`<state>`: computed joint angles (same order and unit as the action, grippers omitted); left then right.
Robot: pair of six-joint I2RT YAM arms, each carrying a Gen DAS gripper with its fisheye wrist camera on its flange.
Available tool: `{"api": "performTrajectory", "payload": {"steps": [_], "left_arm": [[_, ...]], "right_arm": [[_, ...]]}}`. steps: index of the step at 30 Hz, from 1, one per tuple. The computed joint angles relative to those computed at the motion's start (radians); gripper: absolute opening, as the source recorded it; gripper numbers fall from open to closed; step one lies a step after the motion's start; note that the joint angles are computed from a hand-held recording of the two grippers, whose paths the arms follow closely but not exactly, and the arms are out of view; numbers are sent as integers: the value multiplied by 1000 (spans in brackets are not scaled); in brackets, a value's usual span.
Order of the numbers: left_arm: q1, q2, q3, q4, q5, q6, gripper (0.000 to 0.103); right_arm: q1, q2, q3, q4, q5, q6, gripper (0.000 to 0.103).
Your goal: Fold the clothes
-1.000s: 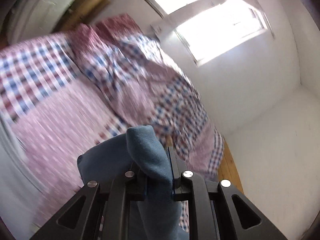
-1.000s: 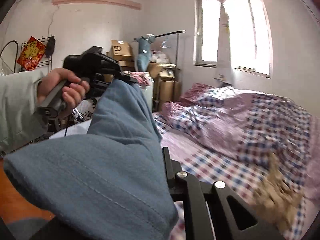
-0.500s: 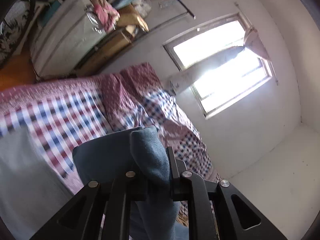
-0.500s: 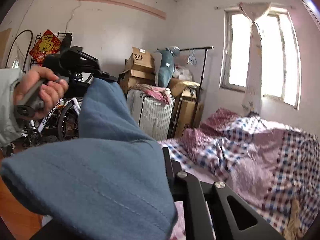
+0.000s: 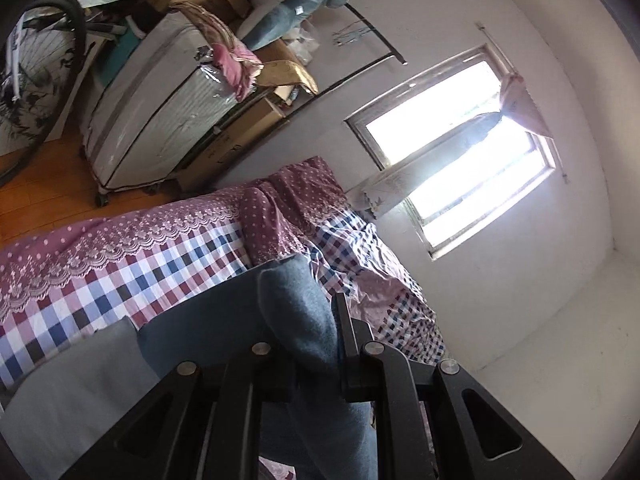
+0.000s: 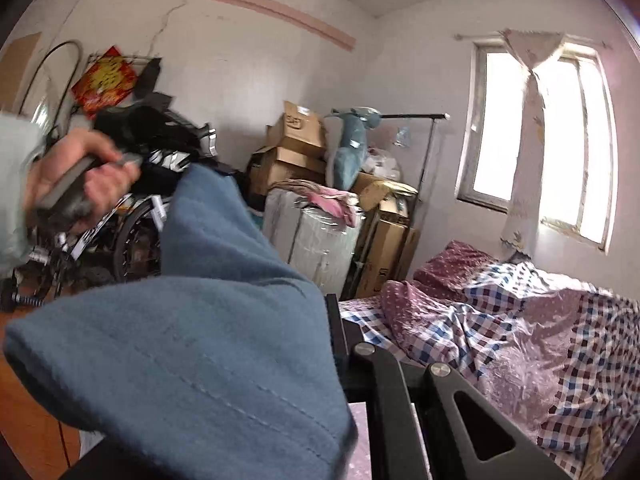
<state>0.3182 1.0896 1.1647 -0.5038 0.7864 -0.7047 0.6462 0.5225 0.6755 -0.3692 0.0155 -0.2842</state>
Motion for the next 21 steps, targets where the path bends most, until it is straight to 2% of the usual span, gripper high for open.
{"api": "performTrajectory", "payload": {"steps": [5, 7, 9, 12, 15, 17, 19, 21], "left_arm": [[189, -65, -112, -40, 160, 81, 13], [303, -98, -164, -108, 247, 171, 13], [439, -99, -203, -235, 332, 333, 13], [600, -50, -244, -440, 385, 612, 10], [731, 23, -296, -595, 389, 873, 10], [788, 64, -339, -631, 372, 978, 10], [836, 105, -383, -639, 350, 1057, 10], [864, 135, -423, -624, 327, 1096, 10]], "right_arm": [[468, -95, -143, -10, 378, -3, 6], [655, -86, -208, 5, 537, 13, 6], [806, -49, -266, 26, 660, 40, 6], [943, 30, -326, 71, 765, 65, 6], [1042, 136, -373, 132, 840, 84, 6], [1067, 186, -393, 148, 855, 102, 6], [1089, 221, -398, 114, 863, 141, 9], [1111, 261, -400, 74, 866, 185, 19]]}}
